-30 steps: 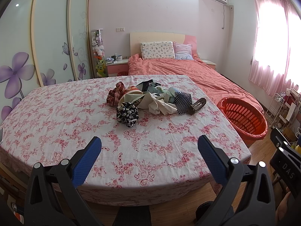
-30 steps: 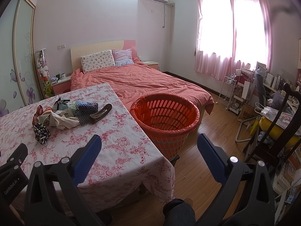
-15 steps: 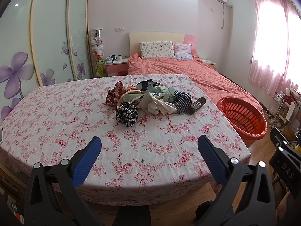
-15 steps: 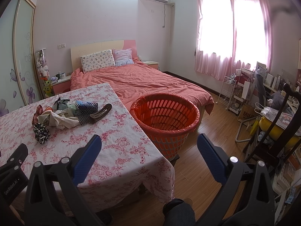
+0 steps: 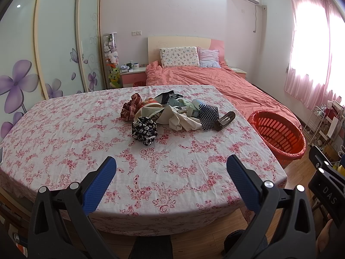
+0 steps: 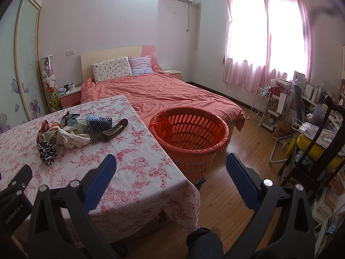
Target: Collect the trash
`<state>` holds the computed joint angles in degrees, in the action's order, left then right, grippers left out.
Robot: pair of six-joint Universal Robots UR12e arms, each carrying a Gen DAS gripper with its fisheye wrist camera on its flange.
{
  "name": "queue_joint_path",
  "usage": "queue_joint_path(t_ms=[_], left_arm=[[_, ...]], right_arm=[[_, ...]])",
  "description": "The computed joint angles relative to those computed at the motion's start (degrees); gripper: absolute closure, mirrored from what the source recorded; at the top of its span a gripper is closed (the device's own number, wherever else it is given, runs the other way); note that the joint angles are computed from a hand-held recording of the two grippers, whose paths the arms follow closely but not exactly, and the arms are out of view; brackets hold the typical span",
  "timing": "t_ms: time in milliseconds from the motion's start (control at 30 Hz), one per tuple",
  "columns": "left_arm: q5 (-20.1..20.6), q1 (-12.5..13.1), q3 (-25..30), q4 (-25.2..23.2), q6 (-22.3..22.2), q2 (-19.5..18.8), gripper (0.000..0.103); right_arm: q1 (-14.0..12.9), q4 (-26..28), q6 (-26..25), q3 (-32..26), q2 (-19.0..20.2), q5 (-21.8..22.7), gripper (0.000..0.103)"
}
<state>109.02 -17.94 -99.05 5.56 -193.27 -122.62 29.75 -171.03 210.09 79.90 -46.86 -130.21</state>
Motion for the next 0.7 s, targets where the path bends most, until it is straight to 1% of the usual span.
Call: queue_joint_path(t_ms=[600,700], left_arm=[[0.6,-0.5,0.4,-0.9,-0.9,-0.4,0.002],[0.4,-0.1,0.8,-1.3,-1.0,-0.7,0.002]], right_arm=[[-0.2,0.3,0.1,-0.1,0.1,0.1,0.004],[-0.2,0.5,0.0,-0.4,0.2,0.1,0.004]])
